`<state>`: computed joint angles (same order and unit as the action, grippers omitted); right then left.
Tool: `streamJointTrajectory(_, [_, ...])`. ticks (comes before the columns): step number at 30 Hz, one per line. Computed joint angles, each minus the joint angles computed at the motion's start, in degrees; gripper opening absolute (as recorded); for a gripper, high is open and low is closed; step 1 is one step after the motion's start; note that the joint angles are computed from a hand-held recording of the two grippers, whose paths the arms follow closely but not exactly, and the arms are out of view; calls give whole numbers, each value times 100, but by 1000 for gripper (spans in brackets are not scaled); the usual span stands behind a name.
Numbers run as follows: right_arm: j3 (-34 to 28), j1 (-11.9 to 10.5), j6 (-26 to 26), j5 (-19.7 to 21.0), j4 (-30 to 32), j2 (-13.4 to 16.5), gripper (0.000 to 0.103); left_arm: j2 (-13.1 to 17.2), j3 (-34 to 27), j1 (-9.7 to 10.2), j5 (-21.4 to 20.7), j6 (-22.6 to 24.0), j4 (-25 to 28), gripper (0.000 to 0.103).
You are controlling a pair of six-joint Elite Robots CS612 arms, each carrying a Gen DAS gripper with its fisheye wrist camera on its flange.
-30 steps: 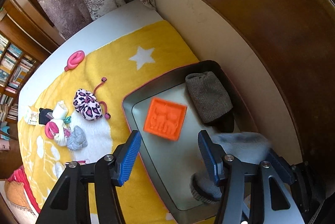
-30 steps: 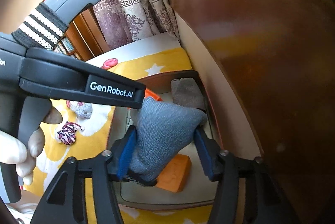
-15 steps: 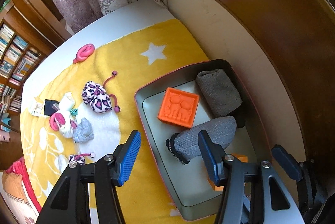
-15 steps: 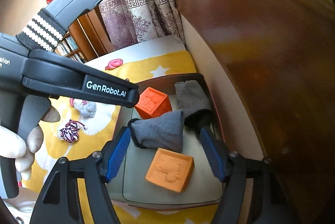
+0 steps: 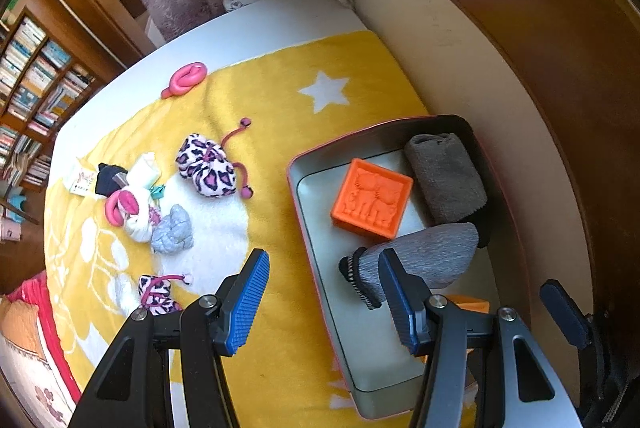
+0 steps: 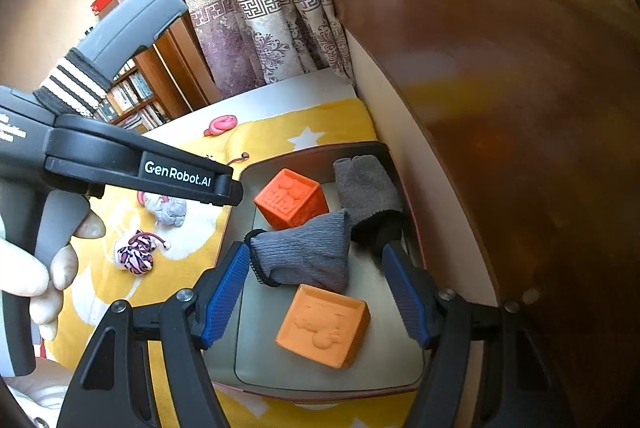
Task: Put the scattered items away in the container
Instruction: 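Move both grippers back over the remaining items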
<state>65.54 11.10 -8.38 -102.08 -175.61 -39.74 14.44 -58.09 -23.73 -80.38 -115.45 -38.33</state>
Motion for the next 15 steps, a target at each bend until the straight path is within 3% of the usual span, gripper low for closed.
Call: streamJointTrajectory(15, [36,-16,14,69,34,-8,73,97,-161,-18,-281,-248,135,58])
